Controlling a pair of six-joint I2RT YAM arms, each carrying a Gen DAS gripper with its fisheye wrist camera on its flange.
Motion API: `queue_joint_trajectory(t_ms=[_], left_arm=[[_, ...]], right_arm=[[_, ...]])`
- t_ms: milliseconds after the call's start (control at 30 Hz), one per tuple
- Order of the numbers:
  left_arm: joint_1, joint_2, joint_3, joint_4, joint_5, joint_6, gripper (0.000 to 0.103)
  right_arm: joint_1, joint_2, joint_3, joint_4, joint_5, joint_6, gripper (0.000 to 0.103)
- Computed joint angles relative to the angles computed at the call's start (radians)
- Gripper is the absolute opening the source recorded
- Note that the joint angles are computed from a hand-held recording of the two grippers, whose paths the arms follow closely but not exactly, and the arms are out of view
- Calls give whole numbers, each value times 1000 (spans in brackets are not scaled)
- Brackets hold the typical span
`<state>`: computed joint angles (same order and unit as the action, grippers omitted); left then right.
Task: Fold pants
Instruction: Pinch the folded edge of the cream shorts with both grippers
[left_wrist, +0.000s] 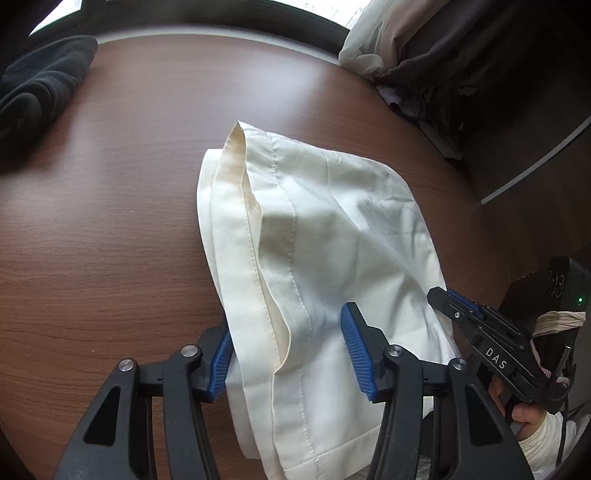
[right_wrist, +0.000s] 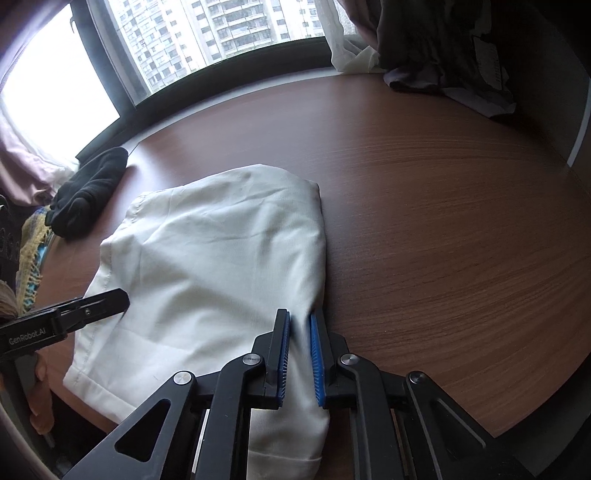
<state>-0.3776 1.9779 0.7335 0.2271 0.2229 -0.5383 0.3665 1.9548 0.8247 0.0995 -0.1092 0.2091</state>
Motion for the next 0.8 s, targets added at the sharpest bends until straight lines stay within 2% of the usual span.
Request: queue_joint_trajectory(t_ms=[100,167,433,600,800], left_arm=[[-7,10,5,10,-7,3,56],[-12,10,2,23,-9,-33,54],[-42,-48,-57,76,-57,-161,30],[-65,-57,-57,78,-83,-181,28],[-65,-25,-58,106,-83,-195,33]], right_arm=[[-5,8,6,-3,-9,-29,13],[-5,13,10,0,-15,-31,13],[-13,-1,-4,28,-23,-38,10],[-21,-16,-7,28,-36,-41,9],[-23,-11,-3,26,-41,-48,9]])
